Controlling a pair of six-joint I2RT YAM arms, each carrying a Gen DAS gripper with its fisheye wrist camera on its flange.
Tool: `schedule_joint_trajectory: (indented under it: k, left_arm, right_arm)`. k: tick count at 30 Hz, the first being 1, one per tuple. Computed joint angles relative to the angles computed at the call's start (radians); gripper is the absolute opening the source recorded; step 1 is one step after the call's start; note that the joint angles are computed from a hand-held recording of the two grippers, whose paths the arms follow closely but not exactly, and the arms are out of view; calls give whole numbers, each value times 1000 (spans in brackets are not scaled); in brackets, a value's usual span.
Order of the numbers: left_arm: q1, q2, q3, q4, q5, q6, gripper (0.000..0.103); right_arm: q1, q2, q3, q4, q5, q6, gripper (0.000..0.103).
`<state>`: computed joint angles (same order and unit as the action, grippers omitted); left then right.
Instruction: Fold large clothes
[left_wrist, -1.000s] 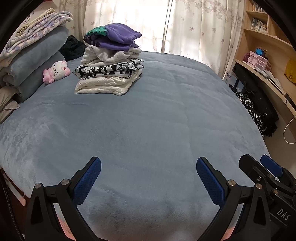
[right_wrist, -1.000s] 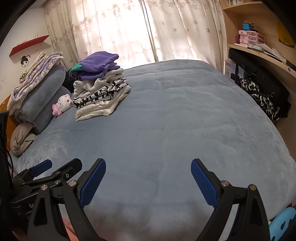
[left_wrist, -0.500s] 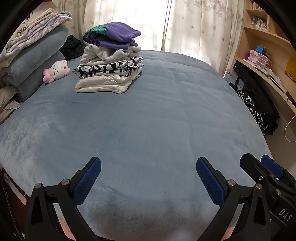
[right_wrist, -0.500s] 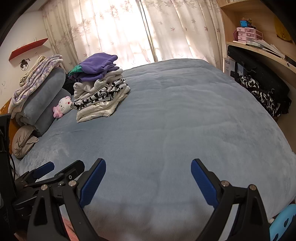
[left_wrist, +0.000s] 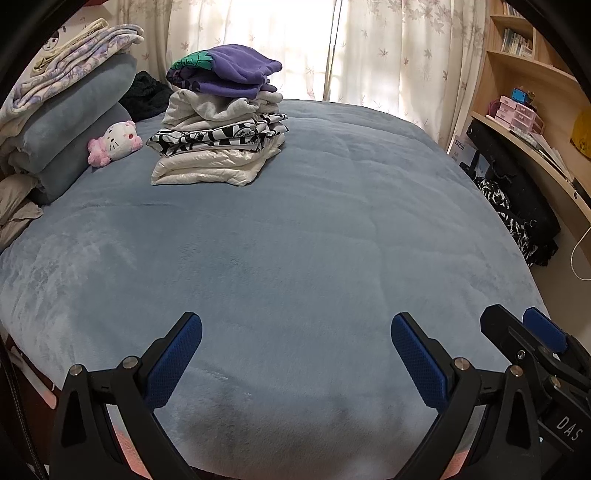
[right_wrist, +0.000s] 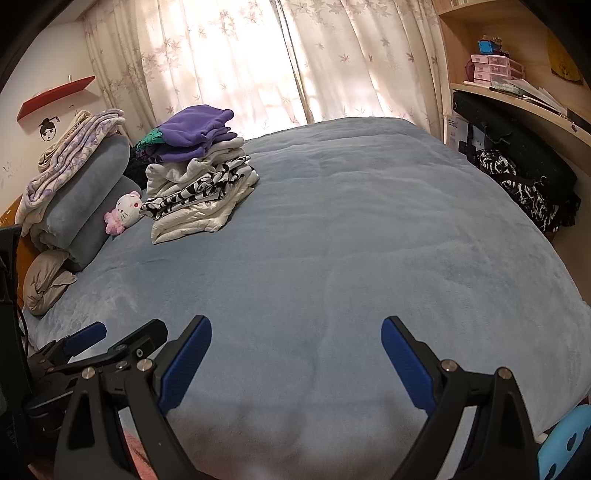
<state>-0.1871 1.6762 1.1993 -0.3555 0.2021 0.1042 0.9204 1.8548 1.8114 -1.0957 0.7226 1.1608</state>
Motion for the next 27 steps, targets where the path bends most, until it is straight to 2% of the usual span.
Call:
schedule_joint_trajectory:
  k: [27]
  left_arm:
    - [3,-5,3,-12,-2,10,100]
  right_arm:
    - [-5,-14,-25,3,4,1,94]
